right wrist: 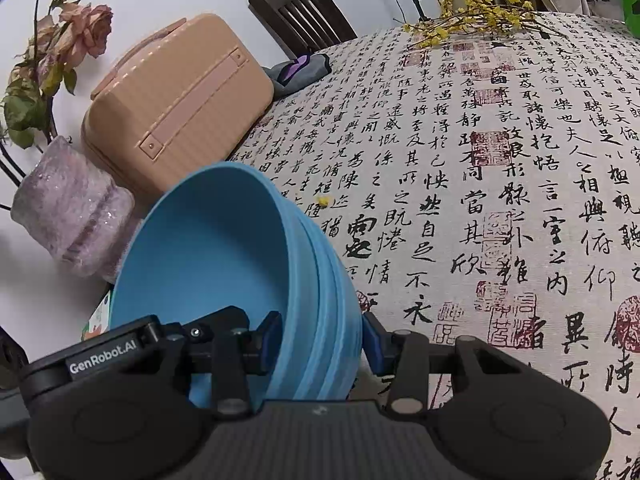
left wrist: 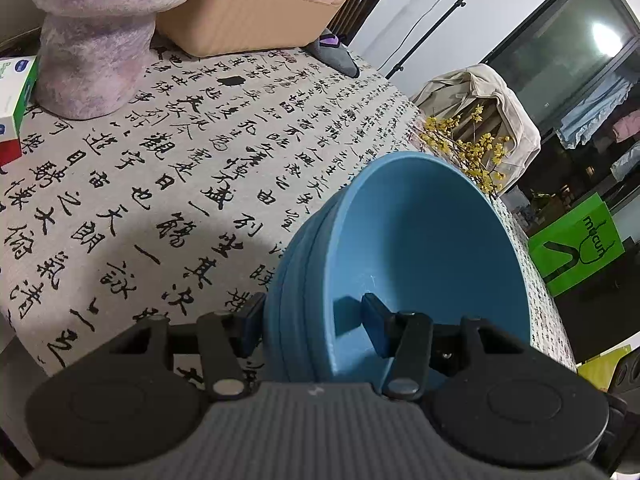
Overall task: Organize plates and bowls
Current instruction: 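Lift the stack of blue bowls off the table with both grippers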
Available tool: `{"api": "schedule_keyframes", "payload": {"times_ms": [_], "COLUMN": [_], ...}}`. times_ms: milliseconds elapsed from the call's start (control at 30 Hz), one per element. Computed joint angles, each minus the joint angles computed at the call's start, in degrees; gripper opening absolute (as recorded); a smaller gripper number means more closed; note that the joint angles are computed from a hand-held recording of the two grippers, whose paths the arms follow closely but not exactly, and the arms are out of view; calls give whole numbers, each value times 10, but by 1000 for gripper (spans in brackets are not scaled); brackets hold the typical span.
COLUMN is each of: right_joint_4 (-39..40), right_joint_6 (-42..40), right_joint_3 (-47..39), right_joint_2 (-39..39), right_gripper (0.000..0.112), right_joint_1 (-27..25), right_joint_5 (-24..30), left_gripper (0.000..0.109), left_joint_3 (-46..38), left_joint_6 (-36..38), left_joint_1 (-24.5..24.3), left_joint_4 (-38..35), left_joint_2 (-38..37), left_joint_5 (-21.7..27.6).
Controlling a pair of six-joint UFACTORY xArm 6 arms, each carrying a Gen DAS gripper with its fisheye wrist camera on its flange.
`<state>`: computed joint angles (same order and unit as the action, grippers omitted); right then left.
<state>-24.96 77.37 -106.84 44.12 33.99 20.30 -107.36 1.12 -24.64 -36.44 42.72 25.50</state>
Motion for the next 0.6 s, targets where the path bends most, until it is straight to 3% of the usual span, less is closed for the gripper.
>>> {"api": "schedule_keyframes", "payload": {"times_ms": [600], "right_joint_4": [-85], "right_joint_6": [94], "right_joint_3": [88], "right_joint_2": [-65], "right_gripper": [42], "right_joint_1": [-4], "right_joint_5": [-32], "left_gripper": [52], "left_joint_3": [39], "left_joint_6": [1], "left_joint_1": [-22], "left_joint_4": [8], "left_joint_2": [-33], "left_joint_5": [-33]}}
